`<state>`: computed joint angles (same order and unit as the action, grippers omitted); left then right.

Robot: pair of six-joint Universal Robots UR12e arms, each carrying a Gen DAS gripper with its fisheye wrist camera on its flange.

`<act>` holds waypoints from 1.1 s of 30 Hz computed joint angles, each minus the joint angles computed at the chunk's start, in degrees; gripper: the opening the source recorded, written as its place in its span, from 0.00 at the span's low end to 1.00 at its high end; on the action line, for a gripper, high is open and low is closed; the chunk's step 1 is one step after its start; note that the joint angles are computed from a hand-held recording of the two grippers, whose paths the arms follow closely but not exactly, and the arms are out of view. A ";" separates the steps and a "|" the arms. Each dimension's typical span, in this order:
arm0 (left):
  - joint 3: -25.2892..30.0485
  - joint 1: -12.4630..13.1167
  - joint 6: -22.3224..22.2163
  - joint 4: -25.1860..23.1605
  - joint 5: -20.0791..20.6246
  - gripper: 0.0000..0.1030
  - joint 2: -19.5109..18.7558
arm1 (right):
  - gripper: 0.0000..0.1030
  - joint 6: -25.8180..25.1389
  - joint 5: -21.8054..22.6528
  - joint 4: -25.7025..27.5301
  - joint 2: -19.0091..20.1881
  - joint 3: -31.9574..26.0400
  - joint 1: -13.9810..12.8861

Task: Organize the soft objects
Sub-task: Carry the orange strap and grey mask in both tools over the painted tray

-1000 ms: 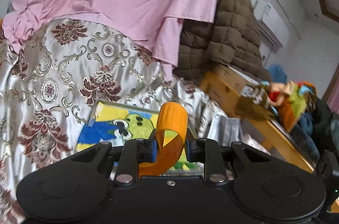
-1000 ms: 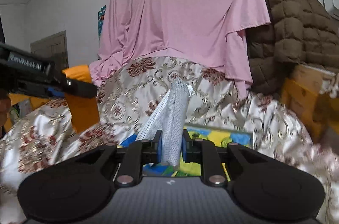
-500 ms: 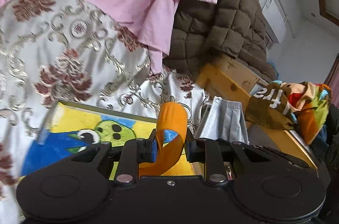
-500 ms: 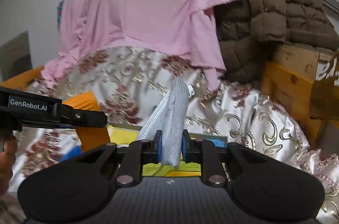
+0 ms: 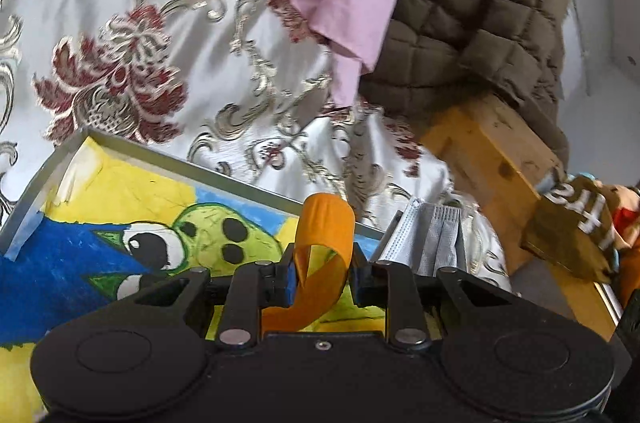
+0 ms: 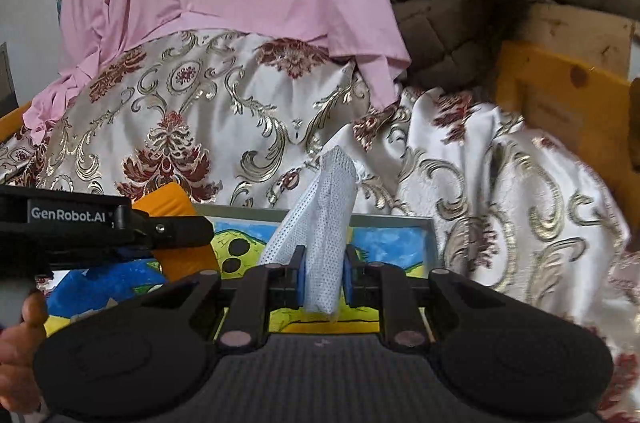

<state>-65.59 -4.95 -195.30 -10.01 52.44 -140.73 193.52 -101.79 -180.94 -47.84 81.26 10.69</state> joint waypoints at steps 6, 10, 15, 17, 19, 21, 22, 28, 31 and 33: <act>2.36 0.67 -1.80 -2.53 -0.31 0.27 -1.71 | 0.19 0.21 1.59 3.36 2.40 -3.84 0.22; 3.42 1.17 -2.99 -3.99 -0.01 0.28 -2.53 | 0.20 0.39 1.99 5.44 3.69 -6.04 0.55; 4.78 1.75 -3.92 -5.11 -1.03 0.31 -3.46 | 0.20 0.43 1.82 8.21 5.10 -8.61 1.06; 5.01 1.95 -4.13 -5.22 -1.31 0.34 -3.63 | 0.20 0.83 1.92 9.24 5.58 -9.58 1.22; 5.09 2.25 -5.06 -4.80 -1.65 0.38 -3.79 | 0.21 0.77 1.69 9.97 6.06 -10.49 1.45; 5.27 2.53 -6.53 -4.16 -1.46 0.41 -4.07 | 0.21 0.70 1.62 10.92 6.56 -11.52 1.68; 5.33 2.67 -7.17 -3.88 -1.19 0.43 -4.21 | 0.22 0.75 1.72 11.18 6.68 -11.77 1.74; 5.22 3.16 -8.12 -4.54 1.77 0.58 -4.17 | 0.25 0.04 1.64 12.61 7.55 -13.56 2.32; 4.33 3.26 -7.44 -4.18 3.96 0.66 -3.74 | 0.29 -0.11 0.96 13.51 7.71 -13.98 2.49; 3.69 3.08 -7.11 -3.63 6.65 0.69 -3.43 | 0.31 0.44 0.69 14.11 7.78 -14.12 2.52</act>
